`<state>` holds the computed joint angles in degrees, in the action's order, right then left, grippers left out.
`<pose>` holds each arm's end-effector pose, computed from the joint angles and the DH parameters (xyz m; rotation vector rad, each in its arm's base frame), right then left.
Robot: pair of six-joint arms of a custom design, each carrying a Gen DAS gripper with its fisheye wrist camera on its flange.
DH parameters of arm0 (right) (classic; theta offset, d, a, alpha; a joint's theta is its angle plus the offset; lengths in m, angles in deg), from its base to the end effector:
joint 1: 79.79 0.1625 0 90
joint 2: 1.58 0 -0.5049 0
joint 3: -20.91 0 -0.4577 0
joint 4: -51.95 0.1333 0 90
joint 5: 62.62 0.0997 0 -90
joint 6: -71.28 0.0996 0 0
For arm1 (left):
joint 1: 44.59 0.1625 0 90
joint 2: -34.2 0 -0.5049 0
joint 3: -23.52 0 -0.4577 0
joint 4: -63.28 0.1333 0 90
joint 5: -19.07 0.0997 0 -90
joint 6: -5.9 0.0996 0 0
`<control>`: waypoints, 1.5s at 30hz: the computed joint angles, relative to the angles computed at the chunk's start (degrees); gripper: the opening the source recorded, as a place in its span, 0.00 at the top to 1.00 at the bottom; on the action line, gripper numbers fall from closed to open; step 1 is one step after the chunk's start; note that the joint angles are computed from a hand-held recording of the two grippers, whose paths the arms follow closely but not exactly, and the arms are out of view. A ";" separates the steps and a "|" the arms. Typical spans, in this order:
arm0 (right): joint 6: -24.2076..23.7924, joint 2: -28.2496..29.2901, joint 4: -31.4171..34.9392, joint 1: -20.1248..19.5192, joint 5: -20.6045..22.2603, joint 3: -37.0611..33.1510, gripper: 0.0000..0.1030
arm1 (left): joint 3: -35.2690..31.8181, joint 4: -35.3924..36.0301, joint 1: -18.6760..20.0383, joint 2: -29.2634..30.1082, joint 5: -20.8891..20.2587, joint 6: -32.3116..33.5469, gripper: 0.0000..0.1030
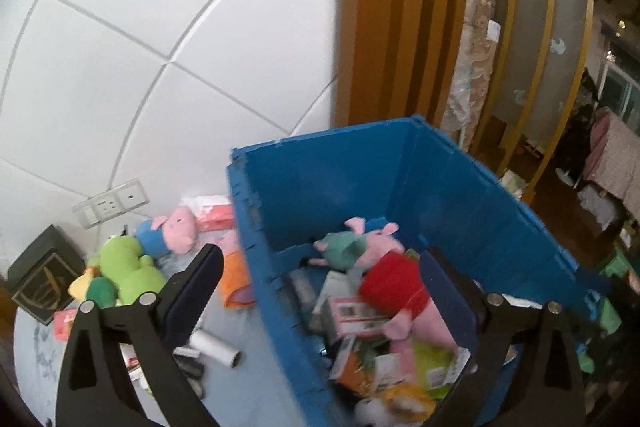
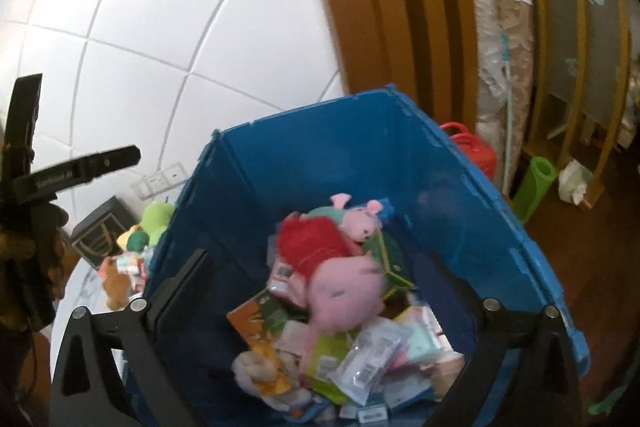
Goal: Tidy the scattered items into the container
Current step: 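Open both tools to drop plush pig and wipes packet into crate, then move both tools back over the heap of items on the table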
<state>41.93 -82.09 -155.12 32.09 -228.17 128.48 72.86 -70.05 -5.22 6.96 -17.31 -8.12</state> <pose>0.2264 -0.4648 0.5520 -0.3654 -1.6949 1.2985 -0.6278 -0.7913 0.2024 0.5255 2.2953 -1.0047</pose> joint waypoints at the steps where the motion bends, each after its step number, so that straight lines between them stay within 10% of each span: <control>1: 0.26 0.29 0.73 -0.09 0.46 -0.19 0.02 | 1.88 -0.23 0.12 -1.28 0.26 -0.90 0.03; 29: 4.69 20.88 15.87 -0.48 12.55 -13.11 0.02 | 45.02 19.87 1.41 -38.91 14.63 -40.97 0.03; 45: 11.86 30.65 22.67 -4.14 13.25 -19.30 0.02 | 54.04 9.36 10.94 -45.23 5.35 -34.17 0.03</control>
<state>53.79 -51.44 -132.45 27.95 -214.91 109.18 126.90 -60.70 5.72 -38.27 -11.96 -42.29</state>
